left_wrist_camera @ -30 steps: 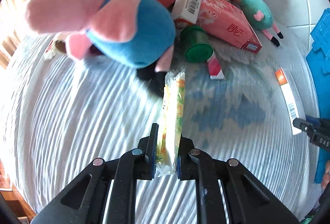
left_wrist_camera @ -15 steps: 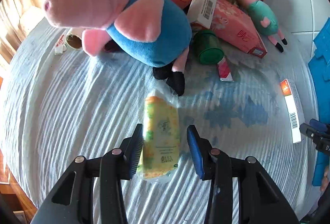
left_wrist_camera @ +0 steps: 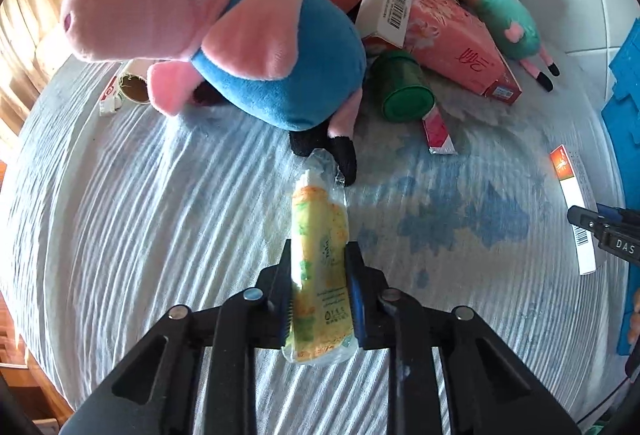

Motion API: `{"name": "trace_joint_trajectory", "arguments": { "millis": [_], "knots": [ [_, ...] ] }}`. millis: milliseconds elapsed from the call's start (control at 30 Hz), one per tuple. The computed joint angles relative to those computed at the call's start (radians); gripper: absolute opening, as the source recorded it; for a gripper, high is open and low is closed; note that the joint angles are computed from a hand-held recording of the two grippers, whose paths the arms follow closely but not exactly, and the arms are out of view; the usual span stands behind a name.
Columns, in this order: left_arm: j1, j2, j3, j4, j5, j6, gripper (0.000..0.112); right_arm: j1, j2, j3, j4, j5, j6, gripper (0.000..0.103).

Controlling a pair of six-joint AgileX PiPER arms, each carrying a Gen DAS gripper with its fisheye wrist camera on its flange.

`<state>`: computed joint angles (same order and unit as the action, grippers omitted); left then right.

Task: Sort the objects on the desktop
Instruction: 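Grasp the yellow wrapped packet with the left gripper while the right gripper grasps the white box, then carry the yellow packet and white box to the blue crate and release both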

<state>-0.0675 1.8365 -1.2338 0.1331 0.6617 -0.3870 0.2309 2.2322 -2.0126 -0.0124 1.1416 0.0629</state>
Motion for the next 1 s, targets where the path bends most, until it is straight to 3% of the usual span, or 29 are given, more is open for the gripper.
{"name": "trace_joint_trajectory", "arguments": {
  "millis": [167,467,767,1000],
  "knots": [
    [-0.033,-0.053,0.035,0.05,0.001,-0.048,0.012,0.005,-0.121,0.163,0.015,-0.068,0.005,0.041],
    [-0.111,-0.254,0.14,0.153,-0.023,-0.132,0.01,0.031,-0.405,0.432,-0.001,-0.178,0.022,0.041],
    [-0.319,-0.444,0.144,0.463,0.082,-0.412,0.01,0.111,-0.677,0.522,-0.086,-0.258,0.093,0.041],
    [-0.493,-0.496,0.061,0.64,0.147,-0.545,0.01,0.122,-0.866,0.539,-0.146,-0.269,0.102,0.041]
  ]
}}
